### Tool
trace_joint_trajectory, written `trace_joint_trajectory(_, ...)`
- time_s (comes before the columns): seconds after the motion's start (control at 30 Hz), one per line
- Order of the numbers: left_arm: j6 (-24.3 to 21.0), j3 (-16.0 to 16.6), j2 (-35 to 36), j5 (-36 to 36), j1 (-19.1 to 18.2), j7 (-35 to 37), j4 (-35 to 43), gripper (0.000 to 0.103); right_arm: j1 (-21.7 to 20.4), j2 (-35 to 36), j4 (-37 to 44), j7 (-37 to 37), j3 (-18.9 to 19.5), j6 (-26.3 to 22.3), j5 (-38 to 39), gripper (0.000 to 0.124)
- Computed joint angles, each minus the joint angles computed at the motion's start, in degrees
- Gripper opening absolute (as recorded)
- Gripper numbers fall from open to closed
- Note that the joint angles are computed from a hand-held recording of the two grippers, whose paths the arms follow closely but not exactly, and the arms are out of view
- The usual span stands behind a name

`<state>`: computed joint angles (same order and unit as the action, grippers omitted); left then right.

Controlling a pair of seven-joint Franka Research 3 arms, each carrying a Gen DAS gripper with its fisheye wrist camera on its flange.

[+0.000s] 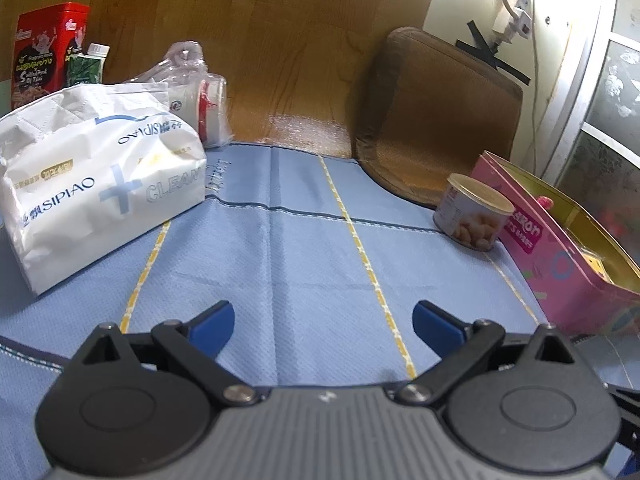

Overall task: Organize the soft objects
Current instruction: 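Hold the tissue pack up with the right gripper while the left gripper approaches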

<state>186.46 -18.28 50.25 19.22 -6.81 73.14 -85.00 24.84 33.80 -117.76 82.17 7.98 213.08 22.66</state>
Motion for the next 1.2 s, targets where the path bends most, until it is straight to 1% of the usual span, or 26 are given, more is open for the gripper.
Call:
trace_joint_trajectory(0.17,0.3,-2.2,-1.8,0.9,1.8,0.5,-3.7,0.100,-0.5,0.0,-0.4,0.9,0.5,0.6,-0.7,0.057)
trace_joint_trajectory(0.23,0.2,-4.6,-2.5,1.4,3.7,1.2,-5.3,0.101,-0.6,0.1,-0.4,1.3,0.6,0.8,-1.0,0.057)
trace_joint_trajectory(0.33,-1.6,-10.9,-2.5,2.0,8.4,3.1,-7.1,0.102,-1.1,0.1,-0.6,1.9,0.8,1.0,-1.9,0.057)
trace_joint_trajectory(0.37,-2.1,-12.1,-2.5,1.8,9.2,3.8,-7.5,0.102,-1.1,0.1,-0.6,2.0,0.9,1.1,-2.0,0.057)
trace_joint_trajectory(0.4,-2.3,-12.7,-2.9,1.6,9.6,4.3,-8.1,0.102,-1.3,0.0,-0.8,2.2,0.9,1.2,-2.3,0.057)
trace_joint_trajectory(0.47,-2.3,-12.9,-3.8,1.2,9.5,5.2,-9.3,0.102,-1.6,-0.1,-1.1,2.7,1.1,1.4,-3.0,0.057)
trace_joint_trajectory(0.57,-2.5,-15.0,-4.4,0.9,10.9,7.0,-10.9,0.102,-1.7,-0.2,-1.4,3.0,1.1,1.6,-3.3,0.057)
trace_joint_trajectory(0.77,-3.1,-17.3,-5.1,0.1,12.1,9.6,-12.6,0.102,-1.5,-0.2,-1.5,3.2,0.9,1.7,-3.3,0.057)
trace_joint_trajectory(0.9,-3.5,-17.4,-5.3,-0.8,11.7,10.7,-12.8,0.102,-1.5,-0.2,-1.5,3.3,0.9,1.7,-3.3,0.057)
trace_joint_trajectory(1.1,-4.4,-18.4,-4.9,-2.4,12.1,12.2,-12.5,0.102,-1.4,-0.2,-1.5,3.3,0.8,1.7,-3.2,0.057)
trace_joint_trajectory(1.2,-4.7,-18.0,-5.1,-3.1,11.7,12.7,-12.3,0.102,-1.4,-0.3,-1.5,3.4,0.9,1.8,-3.3,0.057)
